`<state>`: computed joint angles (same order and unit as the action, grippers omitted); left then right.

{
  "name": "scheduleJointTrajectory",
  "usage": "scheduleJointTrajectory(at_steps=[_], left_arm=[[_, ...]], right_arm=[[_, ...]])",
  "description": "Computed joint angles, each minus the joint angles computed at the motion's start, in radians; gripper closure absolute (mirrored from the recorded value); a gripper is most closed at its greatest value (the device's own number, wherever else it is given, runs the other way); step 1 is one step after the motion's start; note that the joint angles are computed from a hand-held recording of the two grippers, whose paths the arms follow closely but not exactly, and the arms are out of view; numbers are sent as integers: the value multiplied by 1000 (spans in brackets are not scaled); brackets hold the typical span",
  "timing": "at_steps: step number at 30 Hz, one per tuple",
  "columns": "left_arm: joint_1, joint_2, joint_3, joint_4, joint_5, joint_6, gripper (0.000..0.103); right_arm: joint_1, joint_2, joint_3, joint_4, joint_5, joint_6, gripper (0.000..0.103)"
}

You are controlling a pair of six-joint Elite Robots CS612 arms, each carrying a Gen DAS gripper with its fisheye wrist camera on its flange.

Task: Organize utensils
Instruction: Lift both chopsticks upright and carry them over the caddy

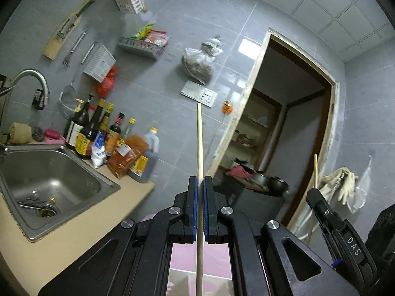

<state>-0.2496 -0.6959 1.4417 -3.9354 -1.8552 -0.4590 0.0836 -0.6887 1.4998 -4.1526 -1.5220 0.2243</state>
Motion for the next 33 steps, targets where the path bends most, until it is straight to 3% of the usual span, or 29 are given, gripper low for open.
scheduleJointTrajectory(at_steps=[12, 18, 33], left_arm=[[-38, 34, 13, -34, 141, 47, 101], [-48, 39, 24, -15, 160, 82, 101], [-72, 23, 82, 41, 159, 267, 101]], right_arm=[[-7, 35, -15, 42, -27, 28, 100], [-9, 41, -16, 54, -28, 20, 100], [-4, 35, 14, 111, -25, -29, 100]])
